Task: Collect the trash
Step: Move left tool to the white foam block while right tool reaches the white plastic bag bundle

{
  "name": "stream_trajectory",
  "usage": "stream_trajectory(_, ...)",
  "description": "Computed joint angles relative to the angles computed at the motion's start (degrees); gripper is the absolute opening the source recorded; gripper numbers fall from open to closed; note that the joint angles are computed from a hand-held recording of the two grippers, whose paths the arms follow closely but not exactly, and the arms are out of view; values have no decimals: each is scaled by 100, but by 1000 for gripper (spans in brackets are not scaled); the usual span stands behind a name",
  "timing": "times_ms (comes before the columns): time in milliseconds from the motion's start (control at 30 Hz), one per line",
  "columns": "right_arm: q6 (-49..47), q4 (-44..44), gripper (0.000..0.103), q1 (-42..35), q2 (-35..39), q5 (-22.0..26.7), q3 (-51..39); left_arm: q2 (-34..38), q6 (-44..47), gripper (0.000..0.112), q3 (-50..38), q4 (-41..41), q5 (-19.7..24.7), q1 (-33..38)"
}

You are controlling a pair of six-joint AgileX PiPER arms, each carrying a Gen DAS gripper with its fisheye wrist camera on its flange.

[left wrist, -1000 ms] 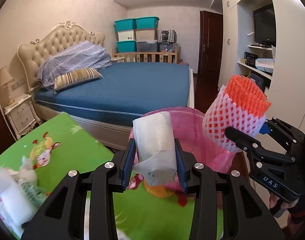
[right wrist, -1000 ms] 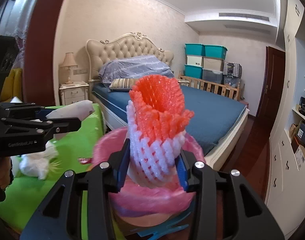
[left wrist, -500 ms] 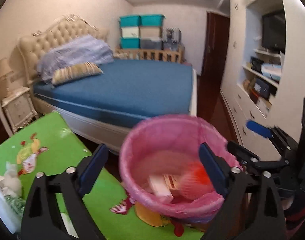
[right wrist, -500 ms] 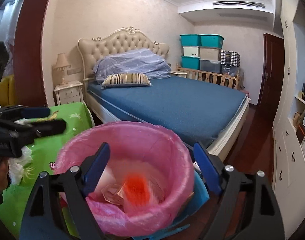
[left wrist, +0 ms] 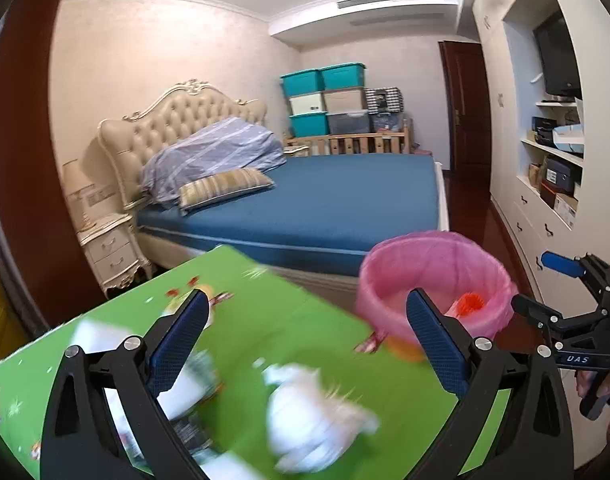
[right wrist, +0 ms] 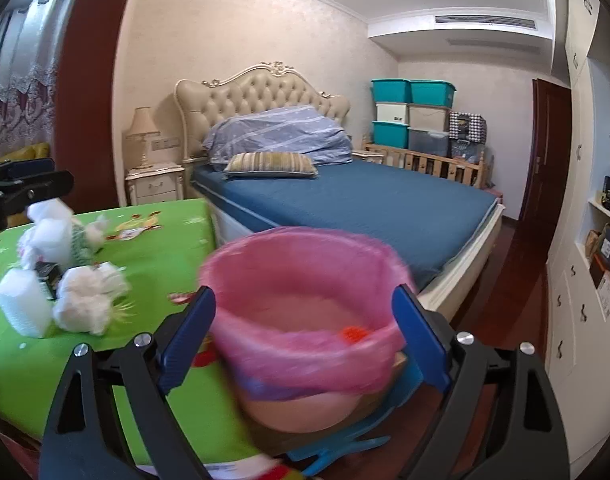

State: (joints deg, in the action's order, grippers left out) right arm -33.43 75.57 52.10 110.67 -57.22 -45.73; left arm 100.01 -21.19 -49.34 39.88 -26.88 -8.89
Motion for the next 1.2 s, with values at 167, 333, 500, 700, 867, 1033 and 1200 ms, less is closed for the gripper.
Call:
stream_trajectory(167,-214,198,88,325,459,254,-711,-278,-577,95,575,850,-355,1033)
stream_trajectory(333,-668,321,88,518,837,593,-1381,-114,-733,95,944,1429,-718,2023)
stream_trajectory(500,-829,391,88,623,1131,889,-1897,115,-565,95,1184,1833,-1035,2766)
stream_trajectory(700,-914,544,88,697,1296,925,-2178,414,-1214,95,1027,2580,-1057,3055)
stream_trajectory(867,-987,643,88,768,1187,770,-2049,303,-900,95,1247,2176,-958,2597)
stream_trajectory(1033,-614,442,88,754,1012,679,-1716,404,31,95,1278,845,-584,1804)
stream_trajectory(1200,-423,293,88,724,967,748,-1595,782,-495,81,677,737,342,1321)
